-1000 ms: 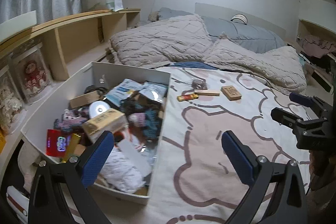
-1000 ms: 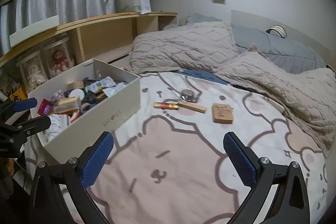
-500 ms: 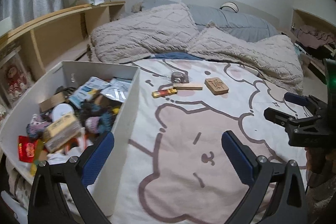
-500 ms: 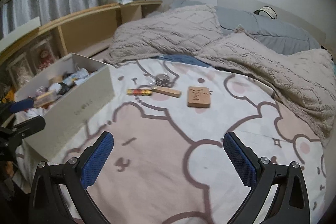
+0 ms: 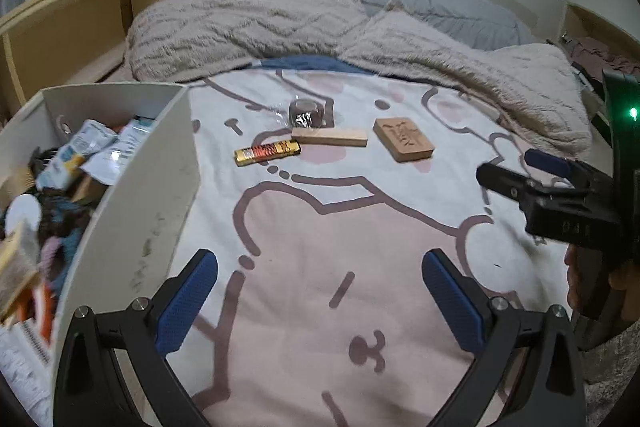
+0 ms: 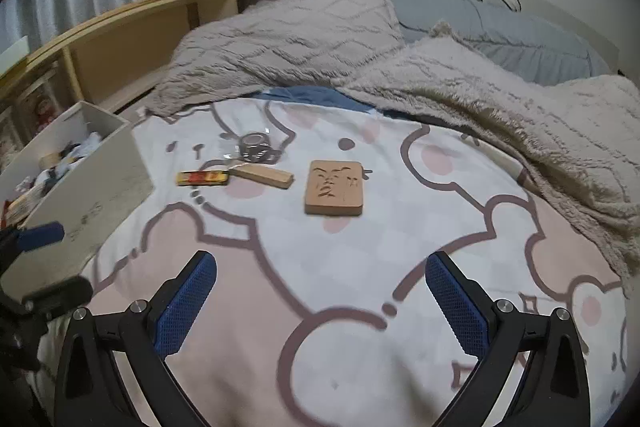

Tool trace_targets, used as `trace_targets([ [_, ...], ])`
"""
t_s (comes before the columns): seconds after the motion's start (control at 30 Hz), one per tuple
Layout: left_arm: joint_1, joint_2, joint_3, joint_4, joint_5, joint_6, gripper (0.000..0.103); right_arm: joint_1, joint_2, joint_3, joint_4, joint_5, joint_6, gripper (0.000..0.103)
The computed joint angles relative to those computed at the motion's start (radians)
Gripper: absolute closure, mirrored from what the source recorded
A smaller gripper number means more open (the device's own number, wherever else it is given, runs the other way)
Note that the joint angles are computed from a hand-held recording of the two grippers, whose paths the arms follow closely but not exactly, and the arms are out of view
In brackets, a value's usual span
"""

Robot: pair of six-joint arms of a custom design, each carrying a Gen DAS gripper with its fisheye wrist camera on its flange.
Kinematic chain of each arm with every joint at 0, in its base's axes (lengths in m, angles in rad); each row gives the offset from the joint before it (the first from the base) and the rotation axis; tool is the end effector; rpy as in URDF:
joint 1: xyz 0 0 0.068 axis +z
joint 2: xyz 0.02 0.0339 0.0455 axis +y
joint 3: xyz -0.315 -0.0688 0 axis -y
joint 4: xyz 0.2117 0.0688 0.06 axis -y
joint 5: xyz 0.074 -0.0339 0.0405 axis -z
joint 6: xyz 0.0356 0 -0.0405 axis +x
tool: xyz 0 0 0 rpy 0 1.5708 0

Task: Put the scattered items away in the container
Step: 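Move the left gripper toward the yellow lighter while the right approaches the carved tile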

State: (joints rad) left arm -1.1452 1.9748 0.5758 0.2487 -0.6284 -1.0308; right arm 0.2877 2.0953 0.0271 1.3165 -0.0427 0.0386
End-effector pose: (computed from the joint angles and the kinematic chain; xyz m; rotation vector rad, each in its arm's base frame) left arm 0.1351 -0.2474 0.1110 -0.0289 2.4035 -0.0915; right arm 0.2005 0.0609 0.0967 -0.3111 2.3105 0.2135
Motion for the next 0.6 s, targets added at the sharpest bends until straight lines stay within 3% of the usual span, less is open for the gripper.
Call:
trace_targets([
  [0.27, 0.142, 0.157, 0.127, 0.047, 0.103, 0.109, 0.0, -0.048, 0.089, 0.295, -0.296, -0.045, -0.008, 0.0],
  [0.47, 0.227, 0.238, 0.254, -0.065, 0.121, 0.169, 0.0, -0.029, 0.165, 0.491, -0.466, 0.003, 0.007, 0.0],
  [0.6, 0.289, 0.283, 0.307, -0.082, 0.134, 0.22, 0.0, -0.01, 0.226, 0.602, -0.559, 0.014, 0.013, 0.0],
])
